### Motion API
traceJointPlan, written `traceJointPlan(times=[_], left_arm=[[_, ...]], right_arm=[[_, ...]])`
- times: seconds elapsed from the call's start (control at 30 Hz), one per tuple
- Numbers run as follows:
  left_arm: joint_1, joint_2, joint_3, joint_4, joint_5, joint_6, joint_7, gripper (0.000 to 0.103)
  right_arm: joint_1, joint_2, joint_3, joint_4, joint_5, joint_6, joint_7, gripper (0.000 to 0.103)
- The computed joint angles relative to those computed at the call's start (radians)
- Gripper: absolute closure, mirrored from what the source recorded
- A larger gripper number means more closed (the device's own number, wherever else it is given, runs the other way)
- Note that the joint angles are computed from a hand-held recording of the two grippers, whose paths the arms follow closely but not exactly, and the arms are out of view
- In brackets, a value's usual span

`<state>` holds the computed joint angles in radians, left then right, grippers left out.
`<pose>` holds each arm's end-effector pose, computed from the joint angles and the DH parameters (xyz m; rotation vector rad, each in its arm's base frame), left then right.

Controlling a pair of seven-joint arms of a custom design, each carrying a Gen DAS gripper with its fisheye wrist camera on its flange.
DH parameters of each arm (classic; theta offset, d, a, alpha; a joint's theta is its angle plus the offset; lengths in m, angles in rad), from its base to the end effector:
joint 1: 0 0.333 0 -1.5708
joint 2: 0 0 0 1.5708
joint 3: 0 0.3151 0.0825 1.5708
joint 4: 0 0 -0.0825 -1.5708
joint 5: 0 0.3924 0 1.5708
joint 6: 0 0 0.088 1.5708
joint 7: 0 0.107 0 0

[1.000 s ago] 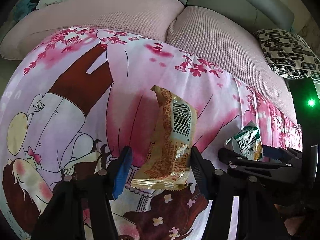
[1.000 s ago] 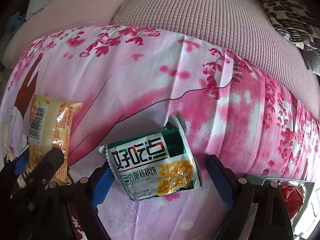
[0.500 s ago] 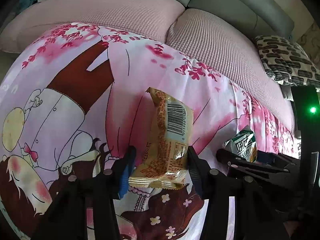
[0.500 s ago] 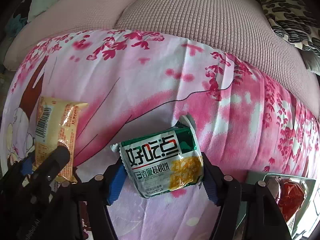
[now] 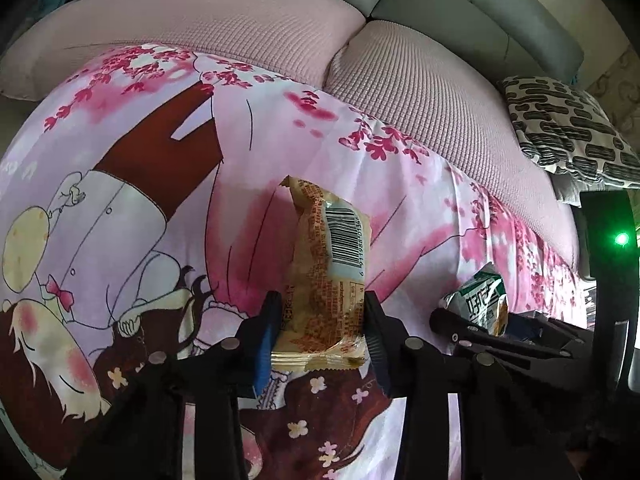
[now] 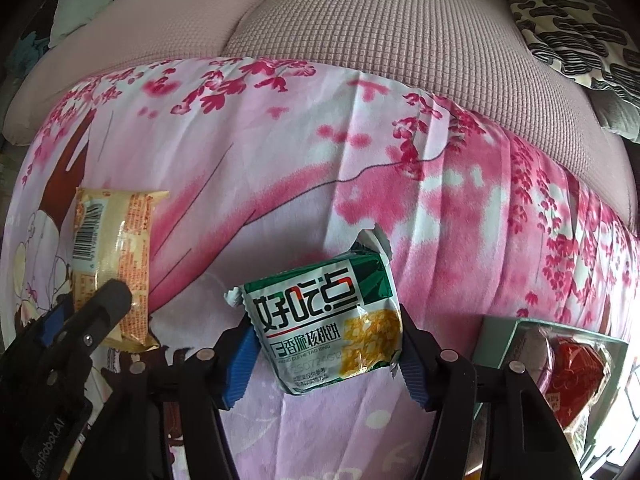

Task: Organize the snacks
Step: 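Lift both snack packs and carry them over the white tray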

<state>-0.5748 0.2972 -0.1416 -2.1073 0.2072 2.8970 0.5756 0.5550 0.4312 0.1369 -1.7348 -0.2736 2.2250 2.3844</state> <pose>0.4643 -0.4159 0.3238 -2.2468 2.0184 -0.7700 0.5286 0.4160 0.3343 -2.1972 2.1452 -0.2580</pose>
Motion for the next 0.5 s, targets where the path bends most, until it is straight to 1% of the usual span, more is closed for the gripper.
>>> traceJointPlan(times=[0.07,0.2,0.23,0.37,0.5], left_arm=[[0.016,-0.005,-0.017,-0.013,-0.027,0.022,0.019,0.062],[0.011,-0.021,-0.018,-0.030,-0.044,0.034,0.030,0.063],[0.014,-0.026,-0.022,-0.036,-0.053,0.039,0.036,0.063],[0.031,-0.045,-0.047,-0.059,-0.099,0.063,0.074,0.063],[0.016,-0.078,-0.037,-0.081,-0.092,0.057,0.064,0.063]], right_arm=[[0.003,-0.016,0.003,-0.016,0.002,-0.002,0.007,0.038],[0.010,-0.052,0.010,-0.049,0.001,-0.011,0.020,0.038],[0.005,-0.059,0.019,-0.050,0.017,-0.028,0.000,0.038],[0.013,-0.109,0.026,-0.098,0.019,-0.028,0.015,0.038],[0.018,-0.167,0.040,-0.153,0.031,-0.012,0.031,0.038]])
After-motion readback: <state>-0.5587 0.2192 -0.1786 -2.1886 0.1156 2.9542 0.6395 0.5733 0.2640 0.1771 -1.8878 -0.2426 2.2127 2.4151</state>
